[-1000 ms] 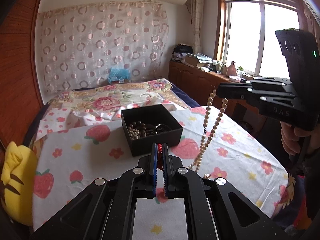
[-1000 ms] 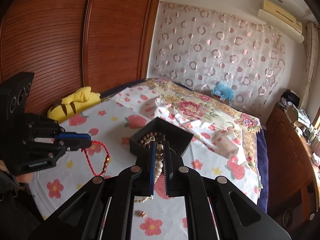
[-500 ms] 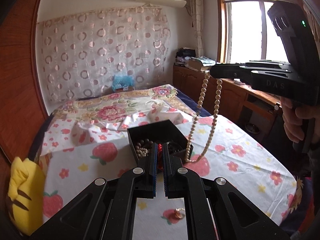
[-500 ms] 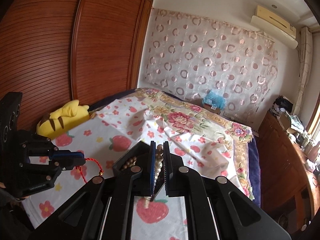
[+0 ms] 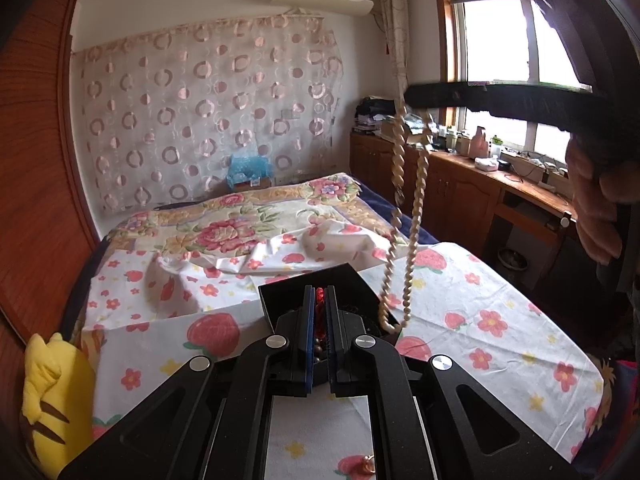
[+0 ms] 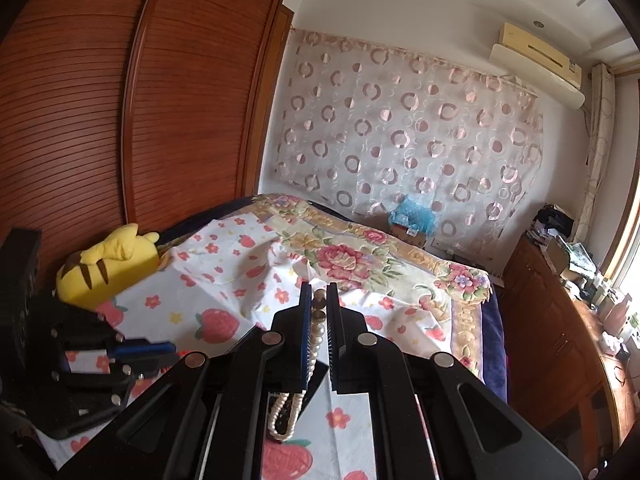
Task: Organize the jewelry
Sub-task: 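Lift the pearl necklace with the right gripper while the left carries the red bracelet to the box, then open both grippers over the black box to drop the pearls and red bracelet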
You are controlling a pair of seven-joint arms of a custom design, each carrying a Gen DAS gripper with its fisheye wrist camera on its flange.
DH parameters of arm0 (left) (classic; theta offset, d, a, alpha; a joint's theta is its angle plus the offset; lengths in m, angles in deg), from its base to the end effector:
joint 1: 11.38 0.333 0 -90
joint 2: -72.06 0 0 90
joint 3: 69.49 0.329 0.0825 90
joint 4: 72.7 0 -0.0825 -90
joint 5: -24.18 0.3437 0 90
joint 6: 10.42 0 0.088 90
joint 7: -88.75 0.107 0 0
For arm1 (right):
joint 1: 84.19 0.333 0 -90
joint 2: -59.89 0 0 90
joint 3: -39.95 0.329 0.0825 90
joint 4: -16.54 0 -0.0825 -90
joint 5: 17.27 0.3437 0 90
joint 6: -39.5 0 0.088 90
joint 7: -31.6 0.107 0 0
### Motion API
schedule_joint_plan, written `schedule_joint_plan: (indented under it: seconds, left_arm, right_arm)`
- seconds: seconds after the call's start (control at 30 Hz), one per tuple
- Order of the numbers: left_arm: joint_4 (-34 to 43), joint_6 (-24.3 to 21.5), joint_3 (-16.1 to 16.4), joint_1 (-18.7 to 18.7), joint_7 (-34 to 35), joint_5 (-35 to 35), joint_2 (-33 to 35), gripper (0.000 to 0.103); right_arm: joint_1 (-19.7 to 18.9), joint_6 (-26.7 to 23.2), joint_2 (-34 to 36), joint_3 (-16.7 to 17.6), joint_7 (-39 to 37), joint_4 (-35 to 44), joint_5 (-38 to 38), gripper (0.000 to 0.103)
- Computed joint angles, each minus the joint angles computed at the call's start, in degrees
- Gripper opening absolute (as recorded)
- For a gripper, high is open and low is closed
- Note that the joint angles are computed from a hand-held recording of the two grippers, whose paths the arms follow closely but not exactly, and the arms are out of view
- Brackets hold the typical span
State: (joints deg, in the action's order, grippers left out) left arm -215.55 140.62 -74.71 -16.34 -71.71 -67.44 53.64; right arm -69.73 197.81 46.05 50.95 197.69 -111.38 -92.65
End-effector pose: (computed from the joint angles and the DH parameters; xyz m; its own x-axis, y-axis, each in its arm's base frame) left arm 0.4140 -0.0507 0.4675 -0.6875 -0.7259 -0.0218 -0.3487 0.3563 -0.8669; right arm 0.4079 0.2481 0.5590 0.0992 -0.9758 0.1947 -0.4399 -0.2186 -0.8711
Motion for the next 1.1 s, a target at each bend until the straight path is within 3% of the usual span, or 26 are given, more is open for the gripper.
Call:
schedule_joint_plan:
  seconds: [0.37,0.63,0.93,1.03,1.1]
  left_arm:
    - [3.04,4.45,-1.94,-0.9,1.49,-1.44,5.12,0.004]
    - [6.48,8.02,-3.03,-1.71,0.72,-1.27,9.83,0.004]
    - [7.96,9.07,-3.47,-2.27,-1.46,0.18,12.64,0.004]
    - [8.44,9.26,-3.6,-2.44,-1.64,-0.32,13.15,0.004]
    - [8.5,9.54,-3.74,-2.54,-2.56,0.18,13.34,0.005]
  right_arm:
    - [0.21,-0.87,6.13,-1.96,-2.31,5.06,0.85,0.008]
    - [1.16,2.54,13.21,-4.8,0.1,5.19,1.46,0.008]
    - [2.89,7.27,17.97,-7.96,5.23,3.98,0.65,0.009]
    - [2.77,8.93,17.05,-8.54,8.36,2.79,-1.52,0.013]
    - [2.46,9.75,15.95,-8.66,11.24,1.81,-4.17,0.024]
